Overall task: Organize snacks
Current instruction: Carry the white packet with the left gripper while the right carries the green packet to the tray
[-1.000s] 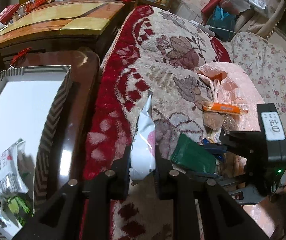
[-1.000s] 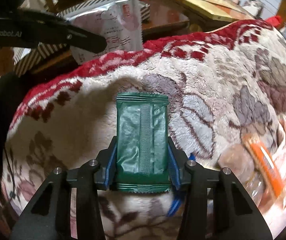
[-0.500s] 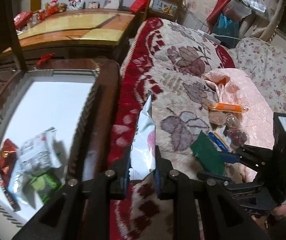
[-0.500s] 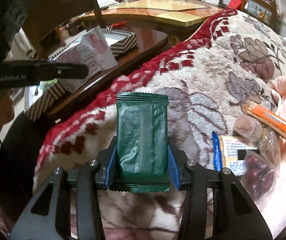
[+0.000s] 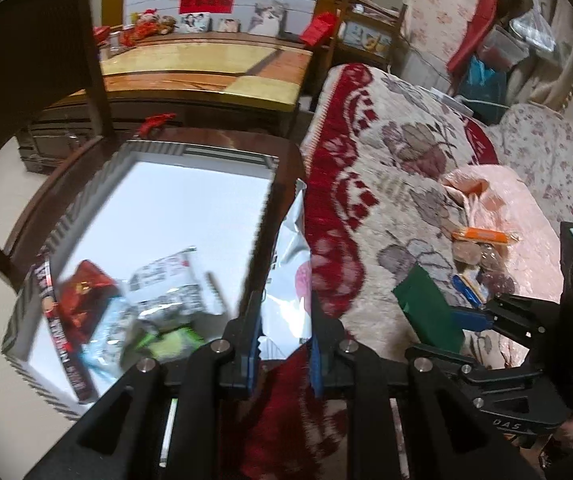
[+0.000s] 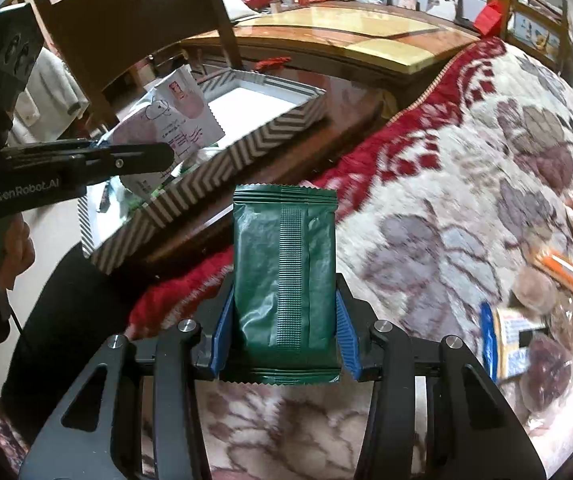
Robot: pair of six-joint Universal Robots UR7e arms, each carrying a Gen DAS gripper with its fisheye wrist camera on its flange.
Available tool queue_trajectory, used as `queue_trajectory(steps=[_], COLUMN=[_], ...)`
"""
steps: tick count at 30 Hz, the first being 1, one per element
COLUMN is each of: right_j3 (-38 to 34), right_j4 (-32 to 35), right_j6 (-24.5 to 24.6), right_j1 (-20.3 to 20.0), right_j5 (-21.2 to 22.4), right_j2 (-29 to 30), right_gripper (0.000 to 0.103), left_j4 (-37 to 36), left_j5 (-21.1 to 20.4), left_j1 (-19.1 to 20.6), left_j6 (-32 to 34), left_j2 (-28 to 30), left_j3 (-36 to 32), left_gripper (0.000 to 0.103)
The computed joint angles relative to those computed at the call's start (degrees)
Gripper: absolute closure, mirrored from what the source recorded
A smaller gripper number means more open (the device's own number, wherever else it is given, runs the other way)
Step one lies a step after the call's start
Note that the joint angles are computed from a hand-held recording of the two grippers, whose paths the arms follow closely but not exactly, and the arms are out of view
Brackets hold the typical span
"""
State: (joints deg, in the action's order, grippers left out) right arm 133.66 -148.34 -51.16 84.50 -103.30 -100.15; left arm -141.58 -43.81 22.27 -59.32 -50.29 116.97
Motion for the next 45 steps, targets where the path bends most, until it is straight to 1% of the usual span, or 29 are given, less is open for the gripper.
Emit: queue_trajectory(steps=[5,11,21,27,35,41,45], right_j3=[-0.6,-0.92,-2.29,-3.48,-5.73,-6.51,-7.41], right_j4=[-0.19,-0.49,-1.93,-2.29,-2.19,-3.37,-3.58], right_j6=[1.82,2.77,4.54,5.54,8.08,9.07,9.84], right_j1=[2.94,6.16,11.07,13.07,14.82,16.36,16.85], right_j5=[-0.36,-1.06,-2.93,-3.54,-4.39,-5.91,-6.08], right_j2=[2.3,5.01,10.64,13.36,17.84,21.07,22.74], right_gripper=[0.059,0.059,0.059,0.059,0.059,0.059,0.059], left_j4=[2.53,5.19,6.03,5.8,5.12,4.42,4.34], left_j5=[1.46,2.97,3.82,3.83,3.93,3.98,4.05], left_j1=[-0.23,-0.34,0.39,0.97,2.02,2.95,3.31], left_j6=[-3.23,-6.54,-9.86,-10.63,-11.14,-10.82,-10.65], left_j2=[-2.79,-5.63,-9.59,-10.6,-11.53,-12.12,-12.39], left_j3=[2.17,4.28,7.56,8.69,9.76,10.27,10.41], left_gripper=[0.082,0.082,0.082,0.082,0.082,0.082,0.082])
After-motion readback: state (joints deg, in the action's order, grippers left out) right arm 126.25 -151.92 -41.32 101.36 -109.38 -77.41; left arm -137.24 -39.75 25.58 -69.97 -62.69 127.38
